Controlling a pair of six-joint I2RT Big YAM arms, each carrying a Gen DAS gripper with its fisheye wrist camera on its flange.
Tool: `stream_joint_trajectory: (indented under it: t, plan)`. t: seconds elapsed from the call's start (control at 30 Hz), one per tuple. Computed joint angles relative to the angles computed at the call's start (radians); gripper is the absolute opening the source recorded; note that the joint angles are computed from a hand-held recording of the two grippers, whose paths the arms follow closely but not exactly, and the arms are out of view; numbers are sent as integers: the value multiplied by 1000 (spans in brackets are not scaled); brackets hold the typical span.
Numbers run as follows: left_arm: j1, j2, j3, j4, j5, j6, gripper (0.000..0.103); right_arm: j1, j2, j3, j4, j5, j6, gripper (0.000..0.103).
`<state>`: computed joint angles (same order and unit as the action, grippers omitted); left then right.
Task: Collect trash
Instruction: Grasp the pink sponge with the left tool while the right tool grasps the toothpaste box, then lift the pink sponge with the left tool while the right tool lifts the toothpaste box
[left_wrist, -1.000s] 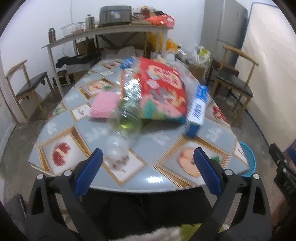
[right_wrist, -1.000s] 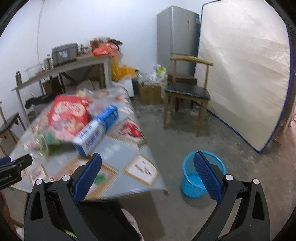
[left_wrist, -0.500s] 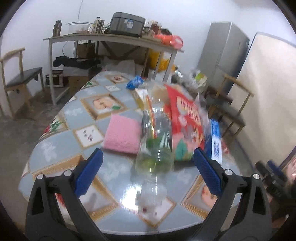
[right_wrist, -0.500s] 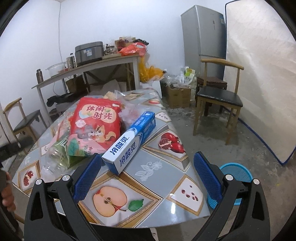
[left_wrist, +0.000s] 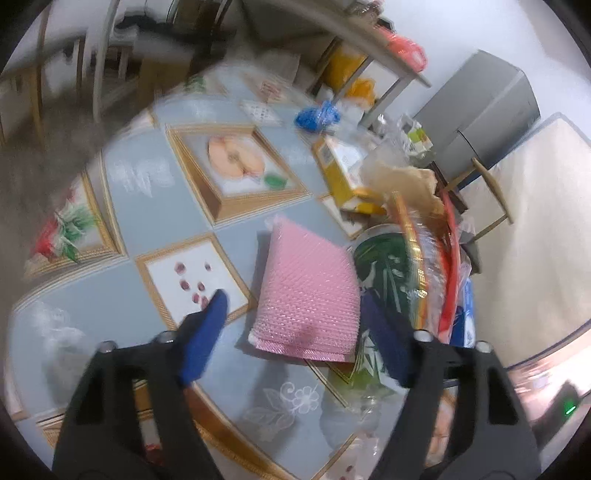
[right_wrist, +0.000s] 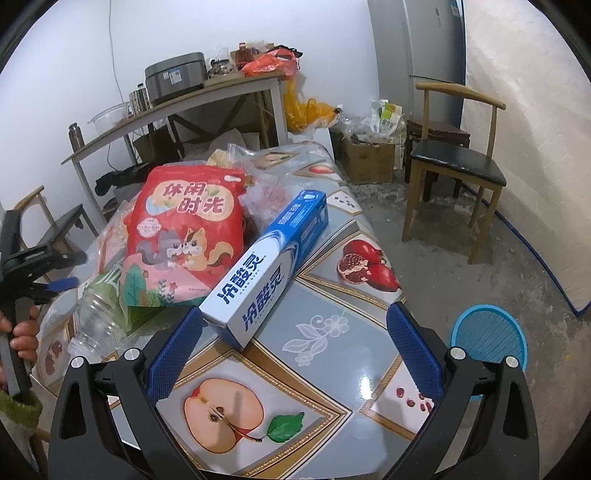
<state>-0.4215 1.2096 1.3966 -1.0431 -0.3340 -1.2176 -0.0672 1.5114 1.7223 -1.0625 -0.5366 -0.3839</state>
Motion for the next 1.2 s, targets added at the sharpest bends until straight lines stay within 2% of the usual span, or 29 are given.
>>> stream_joint_trajectory:
  t: [0.03,0.1,0.17,0.33,0.47,0.6,0.67,0.73,0.8,0.87,0.97,1.07,1.2]
  plan:
    - [27,-8,-26,37,59,-16,57,3,1,0,0,5,0,97]
    - [51,-10,-49,73,113,3,50,5,1,0,-6,10,-4,97]
    - [58,3,-46,65,129,15,35,9,2,0,-9,21,-7,97]
    - [61,-4,-67,99,131,25,27,26,5,7,-17,45,-7,97]
    - [50,-35,-74,61,92,7,23,39,10,20,-14,58,-5,97]
    - [18,-78,-79,-41,10,-56,23,50,61,105,-56,48,28,97]
    - [4,-103,-93,-74,-9,-88,23,55,104,169,-91,36,57,97]
    - [4,-134,-123,-61,4,-114,25,68,178,270,-160,34,87,97]
    - [11,-163,-151,-34,19,-136,31,82,242,358,-224,34,114,97]
    - [10,-177,-165,-30,14,-153,40,97,333,485,-324,45,152,92]
    - [15,-193,-185,-12,16,-171,41,110,422,606,-429,38,197,85]
    - [17,-200,-198,-1,21,-171,41,124,460,644,-474,44,196,78]
    - [14,-205,-202,0,18,-164,41,138,512,705,-553,43,181,61]
